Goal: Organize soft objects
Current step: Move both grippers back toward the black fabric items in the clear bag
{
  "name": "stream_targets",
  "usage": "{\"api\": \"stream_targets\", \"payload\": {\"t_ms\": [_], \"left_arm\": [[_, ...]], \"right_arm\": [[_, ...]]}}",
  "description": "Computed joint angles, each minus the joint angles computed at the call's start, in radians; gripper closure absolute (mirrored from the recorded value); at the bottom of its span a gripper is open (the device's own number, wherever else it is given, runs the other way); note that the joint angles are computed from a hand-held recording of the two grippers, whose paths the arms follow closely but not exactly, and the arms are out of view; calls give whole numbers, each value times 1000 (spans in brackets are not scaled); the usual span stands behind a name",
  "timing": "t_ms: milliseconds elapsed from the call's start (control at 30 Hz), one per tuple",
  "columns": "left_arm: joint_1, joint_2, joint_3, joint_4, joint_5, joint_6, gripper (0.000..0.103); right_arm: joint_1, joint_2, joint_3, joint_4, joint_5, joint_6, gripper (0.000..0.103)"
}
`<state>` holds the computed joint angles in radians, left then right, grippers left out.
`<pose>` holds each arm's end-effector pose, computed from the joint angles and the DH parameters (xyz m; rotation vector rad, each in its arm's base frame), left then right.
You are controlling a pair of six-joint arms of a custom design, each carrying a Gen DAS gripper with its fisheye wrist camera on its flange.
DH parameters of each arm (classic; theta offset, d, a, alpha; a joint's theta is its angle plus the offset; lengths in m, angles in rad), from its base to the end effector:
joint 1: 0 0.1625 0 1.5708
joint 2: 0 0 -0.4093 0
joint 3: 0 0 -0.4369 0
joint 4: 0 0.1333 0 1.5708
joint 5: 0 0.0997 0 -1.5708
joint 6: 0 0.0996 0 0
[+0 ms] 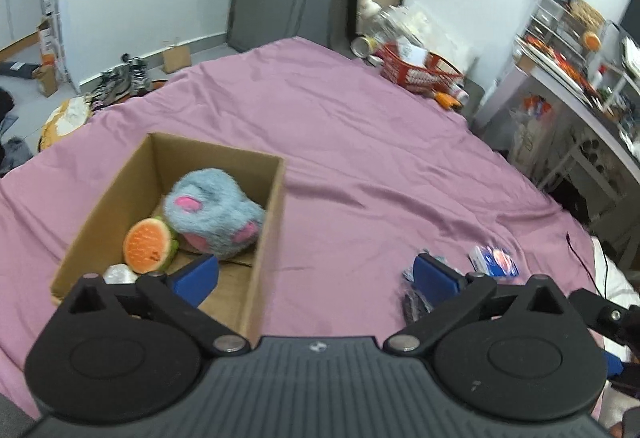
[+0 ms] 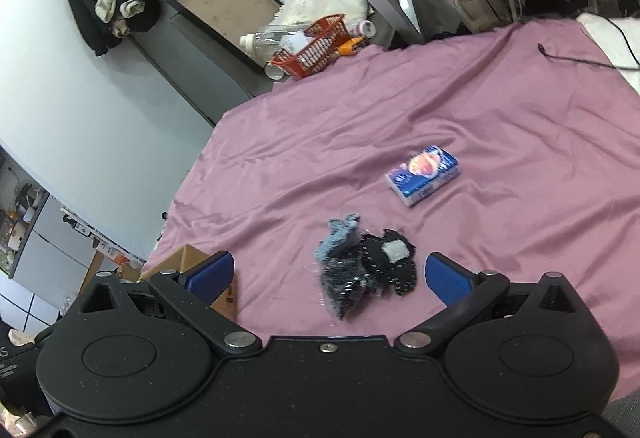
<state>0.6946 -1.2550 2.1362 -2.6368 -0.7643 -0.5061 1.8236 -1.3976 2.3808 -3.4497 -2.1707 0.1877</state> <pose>-0.2649 -0.4878 0.1651 0.3625 2.4731 -0.8575 0.1845 -0.4060 0.2285 -0.2838 -2.4579 1.3127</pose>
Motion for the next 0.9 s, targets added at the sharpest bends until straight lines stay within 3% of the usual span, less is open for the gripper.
{"api": "stream_targets", "payload": {"t_ms": [233, 433, 600, 900], "left_arm": [[-21, 63, -15, -23, -3, 34, 0], [-27, 128, -26, -82, -10, 55, 1], [-15, 179, -42, -99, -44, 30, 2], [13, 265, -71, -179, -118, 22, 8]], "right_arm": [[-71, -24, 23, 12, 70, 55, 0], [-159, -45, 45, 6, 209, 79, 1], [-234, -52, 39, 51, 297, 111, 15], [-327, -58, 39, 93, 410, 150, 28]]}}
